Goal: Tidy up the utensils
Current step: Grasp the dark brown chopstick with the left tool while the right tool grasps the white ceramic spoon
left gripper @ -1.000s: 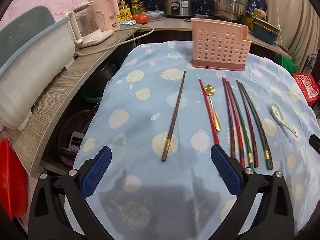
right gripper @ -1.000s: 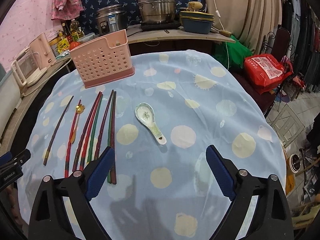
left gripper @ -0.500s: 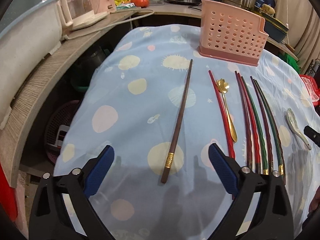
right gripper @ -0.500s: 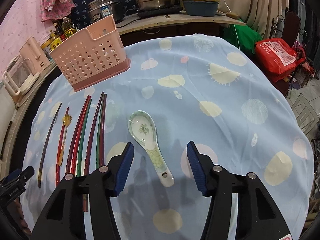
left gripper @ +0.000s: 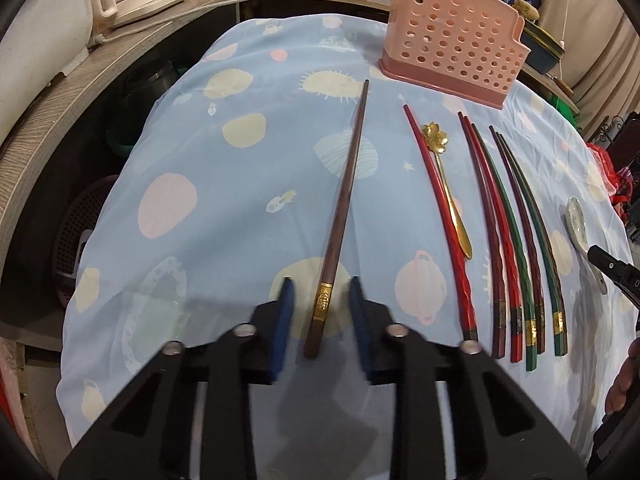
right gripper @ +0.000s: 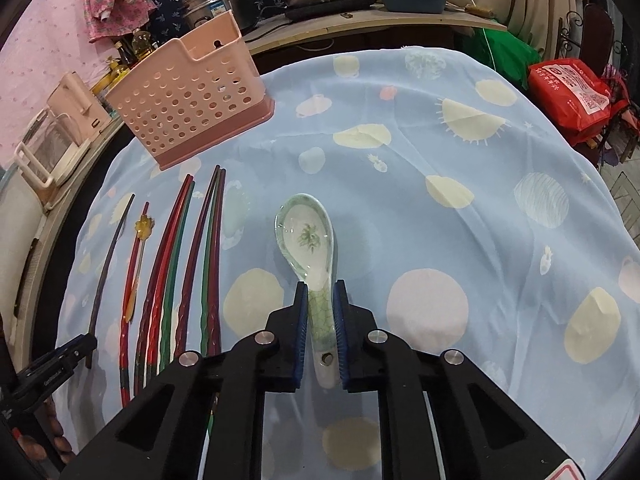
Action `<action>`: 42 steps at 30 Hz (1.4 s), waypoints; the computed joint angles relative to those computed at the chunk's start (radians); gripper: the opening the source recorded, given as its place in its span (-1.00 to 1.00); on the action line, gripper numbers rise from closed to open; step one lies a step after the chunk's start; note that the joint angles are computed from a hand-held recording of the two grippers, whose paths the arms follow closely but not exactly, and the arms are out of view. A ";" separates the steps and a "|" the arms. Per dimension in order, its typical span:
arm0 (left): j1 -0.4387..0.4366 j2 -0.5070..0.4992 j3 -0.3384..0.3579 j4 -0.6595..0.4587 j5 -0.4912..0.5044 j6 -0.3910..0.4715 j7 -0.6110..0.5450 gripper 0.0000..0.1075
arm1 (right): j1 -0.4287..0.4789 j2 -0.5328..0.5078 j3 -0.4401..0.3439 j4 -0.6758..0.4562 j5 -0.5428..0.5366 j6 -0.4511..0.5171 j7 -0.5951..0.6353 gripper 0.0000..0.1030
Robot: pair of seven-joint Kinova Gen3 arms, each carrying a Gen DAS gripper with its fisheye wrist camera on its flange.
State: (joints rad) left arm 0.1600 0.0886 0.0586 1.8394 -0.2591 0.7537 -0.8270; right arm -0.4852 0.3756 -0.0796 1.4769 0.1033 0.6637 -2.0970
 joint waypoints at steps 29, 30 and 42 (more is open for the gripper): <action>0.016 -0.046 0.033 0.035 0.023 0.004 -0.004 -0.71 | -0.006 -0.014 -0.024 0.035 0.005 0.008 -0.006 -0.66; 0.017 -0.046 0.033 0.035 0.021 0.005 -0.001 -0.58 | -0.003 -0.007 -0.027 0.030 -0.004 0.014 0.002 -0.80; 0.021 -0.055 0.032 0.057 0.038 -0.019 -0.016 -0.87 | -0.012 -0.043 -0.017 0.082 -0.006 -0.019 -0.005 -0.86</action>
